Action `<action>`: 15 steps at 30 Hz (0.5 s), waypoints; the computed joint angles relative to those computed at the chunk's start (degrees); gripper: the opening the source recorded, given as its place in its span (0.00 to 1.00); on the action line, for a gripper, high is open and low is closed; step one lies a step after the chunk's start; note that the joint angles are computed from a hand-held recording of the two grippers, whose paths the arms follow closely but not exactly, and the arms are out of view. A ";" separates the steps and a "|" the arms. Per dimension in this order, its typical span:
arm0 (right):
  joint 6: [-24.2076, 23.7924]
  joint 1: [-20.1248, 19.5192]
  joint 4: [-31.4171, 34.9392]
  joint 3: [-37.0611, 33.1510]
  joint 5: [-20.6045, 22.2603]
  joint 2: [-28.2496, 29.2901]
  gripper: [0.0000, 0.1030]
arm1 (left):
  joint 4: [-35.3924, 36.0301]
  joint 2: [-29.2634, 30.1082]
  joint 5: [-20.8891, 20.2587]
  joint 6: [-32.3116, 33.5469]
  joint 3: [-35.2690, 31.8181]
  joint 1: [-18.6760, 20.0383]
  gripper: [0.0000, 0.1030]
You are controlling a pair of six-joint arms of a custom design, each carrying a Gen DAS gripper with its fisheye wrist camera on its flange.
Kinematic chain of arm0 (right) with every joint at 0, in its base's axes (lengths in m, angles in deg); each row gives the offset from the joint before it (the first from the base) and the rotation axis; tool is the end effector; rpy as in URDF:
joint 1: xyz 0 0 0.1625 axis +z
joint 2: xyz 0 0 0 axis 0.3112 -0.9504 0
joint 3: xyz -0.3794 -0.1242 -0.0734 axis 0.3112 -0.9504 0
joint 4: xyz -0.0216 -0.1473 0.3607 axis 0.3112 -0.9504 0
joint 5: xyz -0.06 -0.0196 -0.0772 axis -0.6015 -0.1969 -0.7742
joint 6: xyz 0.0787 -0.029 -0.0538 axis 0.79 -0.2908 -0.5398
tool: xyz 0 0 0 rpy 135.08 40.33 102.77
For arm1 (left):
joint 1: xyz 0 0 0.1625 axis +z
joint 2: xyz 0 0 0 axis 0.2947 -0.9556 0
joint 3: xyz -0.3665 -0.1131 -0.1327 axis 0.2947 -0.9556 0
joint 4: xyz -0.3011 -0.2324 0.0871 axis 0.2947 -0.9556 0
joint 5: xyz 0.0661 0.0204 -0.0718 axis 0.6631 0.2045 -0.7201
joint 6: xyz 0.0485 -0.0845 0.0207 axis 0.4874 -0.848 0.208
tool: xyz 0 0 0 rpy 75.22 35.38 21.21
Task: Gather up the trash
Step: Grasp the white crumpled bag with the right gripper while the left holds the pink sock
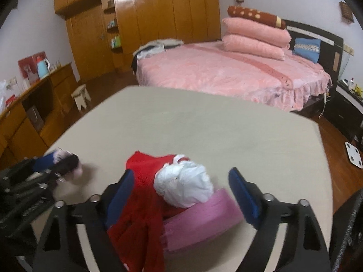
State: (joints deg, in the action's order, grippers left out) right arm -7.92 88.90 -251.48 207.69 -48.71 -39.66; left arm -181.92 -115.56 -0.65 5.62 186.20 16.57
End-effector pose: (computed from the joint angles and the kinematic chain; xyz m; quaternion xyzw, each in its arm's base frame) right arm 0.2454 -0.4472 -0.0320 0.3786 -0.8709 0.2525 0.1855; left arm -0.0685 -0.3199 0.1917 -0.0031 0.8021 -0.4530 0.3891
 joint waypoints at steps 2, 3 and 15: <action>-0.34 0.12 1.14 -0.50 -1.18 0.58 0.61 | 0.46 -0.92 -0.06 0.05 0.14 0.20 0.39; -0.43 0.13 2.13 -0.70 -1.85 0.74 0.53 | 0.77 -1.39 -0.13 0.01 0.19 0.23 0.39; -0.67 -0.59 0.22 5.95 4.55 -7.06 0.35 | 6.17 -1.39 -0.37 -4.08 -0.63 -4.04 0.39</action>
